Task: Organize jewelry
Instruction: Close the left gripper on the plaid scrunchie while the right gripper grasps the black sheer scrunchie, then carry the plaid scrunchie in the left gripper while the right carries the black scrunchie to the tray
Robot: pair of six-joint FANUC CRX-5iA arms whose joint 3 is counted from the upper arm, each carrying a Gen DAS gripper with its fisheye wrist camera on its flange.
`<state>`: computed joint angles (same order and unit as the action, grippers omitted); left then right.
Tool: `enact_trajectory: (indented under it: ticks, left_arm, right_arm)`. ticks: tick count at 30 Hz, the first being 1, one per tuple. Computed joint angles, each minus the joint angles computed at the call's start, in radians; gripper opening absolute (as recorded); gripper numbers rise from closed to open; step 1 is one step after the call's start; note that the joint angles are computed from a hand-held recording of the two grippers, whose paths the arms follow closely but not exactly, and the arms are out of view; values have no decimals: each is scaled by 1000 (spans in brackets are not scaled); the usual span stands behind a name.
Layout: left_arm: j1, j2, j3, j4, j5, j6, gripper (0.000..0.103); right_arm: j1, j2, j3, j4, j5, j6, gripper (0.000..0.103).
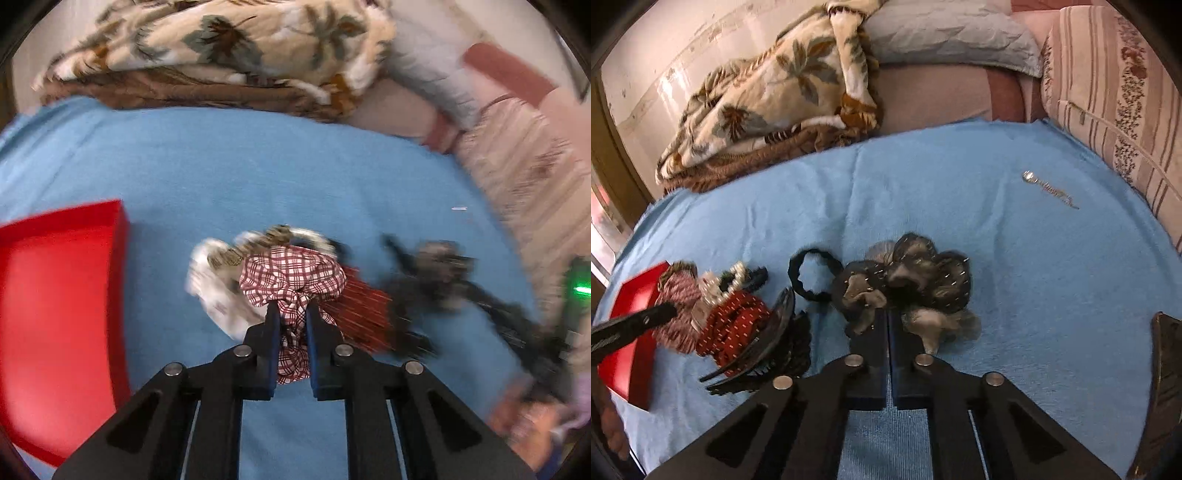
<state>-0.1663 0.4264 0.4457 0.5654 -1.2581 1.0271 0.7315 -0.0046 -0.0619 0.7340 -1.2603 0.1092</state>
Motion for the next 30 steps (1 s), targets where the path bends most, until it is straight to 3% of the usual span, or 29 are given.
enact_trajectory:
  ticks: [2,6,13,18,19,20,21,22,28,29,30]
  left_arm:
    - [41,-5,-40,162,-104,-65,12]
    - [71,-71,-108,198,-154,-140,12]
    - [117,-212,-220,152,-86,-238,12]
    - [162,-277,-269,136,-16,-277,13]
    - [170,-284,-275,135,-5,-279,13]
    - [176,-286,-277,136,-4,-278,13]
    - [182,-285,-278,138,-5,-275,13]
    - [185,-279,-273,137,-10,-267,13]
    - [168,-255,-285,112,-18,-224,14]
    - [161,-253,-289,107,-16,-219,14]
    - [155,-253,-293,100,-13,-213,14]
  right_arm:
    - [10,-20,-18,13,10,-35,1]
    - [31,-52,-47,35,36,-89,1]
    - [94,-89,-80,125,72,-153,1]
    - [112,-60,-62,167,11,-158,3]
    - [92,-50,-51,140,3,-162,9]
    - [71,-43,-41,107,-1,-162,45]
    - [50,-39,-38,89,-2,-175,89]
    - [35,-37,-48,98,-2,-202,95]
    - [-49,-10,-16,-26,43,-98,88]
    - [-63,-5,-3,-76,53,-62,58]
    - [-77,3,18,-132,57,-15,7]
